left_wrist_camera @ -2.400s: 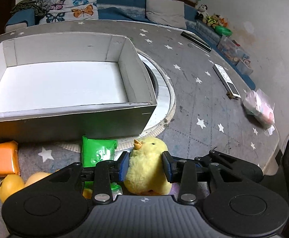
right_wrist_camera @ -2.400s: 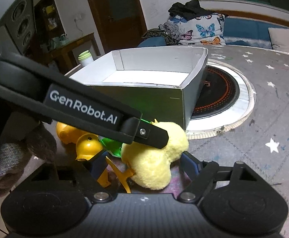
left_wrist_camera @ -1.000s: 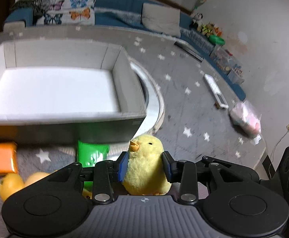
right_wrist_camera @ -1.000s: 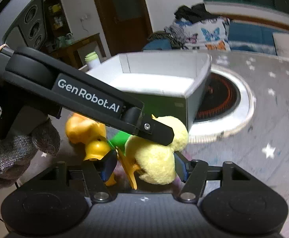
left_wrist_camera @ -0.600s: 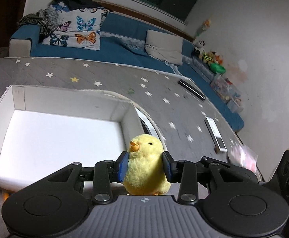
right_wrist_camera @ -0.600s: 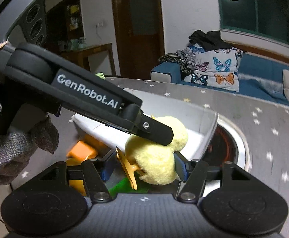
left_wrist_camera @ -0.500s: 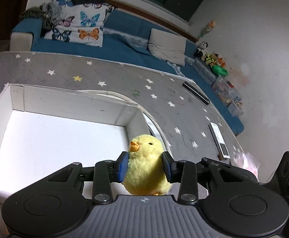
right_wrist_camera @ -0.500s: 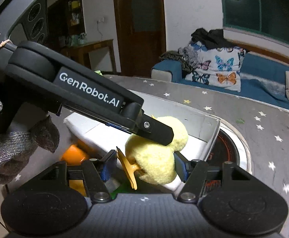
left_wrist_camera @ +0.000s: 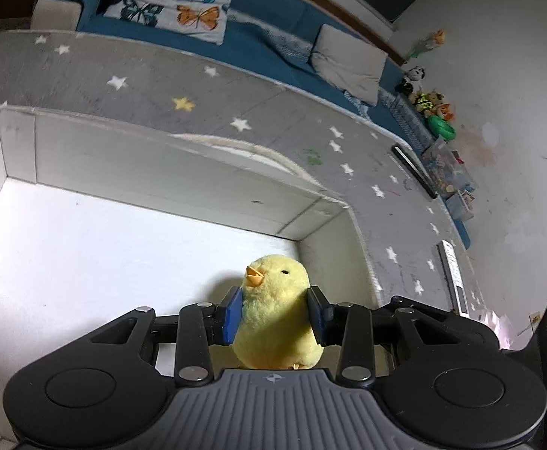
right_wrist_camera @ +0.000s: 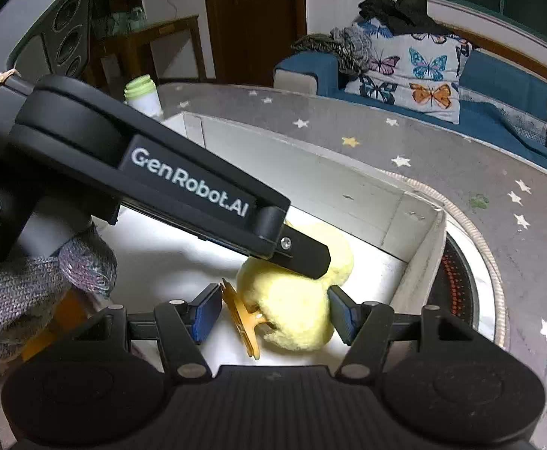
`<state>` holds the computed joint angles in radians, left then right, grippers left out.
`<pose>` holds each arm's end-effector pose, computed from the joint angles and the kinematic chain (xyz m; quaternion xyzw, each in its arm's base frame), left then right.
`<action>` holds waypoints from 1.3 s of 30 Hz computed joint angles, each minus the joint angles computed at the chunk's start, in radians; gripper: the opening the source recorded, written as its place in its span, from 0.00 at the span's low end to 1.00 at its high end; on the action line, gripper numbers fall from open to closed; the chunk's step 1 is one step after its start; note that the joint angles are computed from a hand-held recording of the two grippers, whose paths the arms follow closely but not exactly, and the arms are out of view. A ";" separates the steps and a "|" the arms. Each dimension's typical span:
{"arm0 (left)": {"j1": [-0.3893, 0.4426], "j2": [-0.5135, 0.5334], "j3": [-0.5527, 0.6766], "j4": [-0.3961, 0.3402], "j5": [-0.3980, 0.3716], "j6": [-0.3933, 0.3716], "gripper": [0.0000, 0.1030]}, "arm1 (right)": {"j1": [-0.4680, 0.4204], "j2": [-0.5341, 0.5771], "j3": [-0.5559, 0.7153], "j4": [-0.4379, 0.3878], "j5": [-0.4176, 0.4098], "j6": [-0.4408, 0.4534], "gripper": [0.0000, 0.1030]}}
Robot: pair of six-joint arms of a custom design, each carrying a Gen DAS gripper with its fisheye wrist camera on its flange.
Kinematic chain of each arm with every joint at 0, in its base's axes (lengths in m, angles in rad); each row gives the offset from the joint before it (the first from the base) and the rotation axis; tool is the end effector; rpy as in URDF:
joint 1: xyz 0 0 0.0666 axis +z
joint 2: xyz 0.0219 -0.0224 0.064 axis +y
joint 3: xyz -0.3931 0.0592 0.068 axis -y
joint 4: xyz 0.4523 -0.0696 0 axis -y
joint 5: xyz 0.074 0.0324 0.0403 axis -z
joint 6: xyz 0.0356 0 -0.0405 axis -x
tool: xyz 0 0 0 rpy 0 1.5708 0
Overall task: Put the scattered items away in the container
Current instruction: 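Carry the chick with the left tool into the white box and open, then grasp the small standing yellow rubber duck with the left tool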
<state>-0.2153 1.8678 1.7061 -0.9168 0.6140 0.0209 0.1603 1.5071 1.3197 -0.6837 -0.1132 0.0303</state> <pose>0.6764 -0.1693 0.3228 0.1630 0.9130 -0.3184 0.1961 0.5714 0.0961 0.3592 -0.1086 0.9318 0.0753 0.3380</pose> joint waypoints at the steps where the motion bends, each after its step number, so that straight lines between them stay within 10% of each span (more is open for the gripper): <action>1: 0.001 0.007 0.006 -0.009 -0.004 0.003 0.39 | 0.003 0.008 0.006 -0.004 0.005 0.004 0.60; 17: 0.004 -0.047 -0.048 0.062 -0.029 0.017 0.39 | 0.044 0.017 0.019 -0.017 0.092 0.024 0.62; 24: 0.010 -0.128 -0.122 0.125 -0.045 0.013 0.39 | 0.057 -0.017 -0.006 0.007 0.145 0.038 0.80; 39: 0.034 -0.444 -0.453 0.270 -0.058 -0.067 0.39 | 0.094 -0.319 -0.265 0.169 0.168 -0.026 0.82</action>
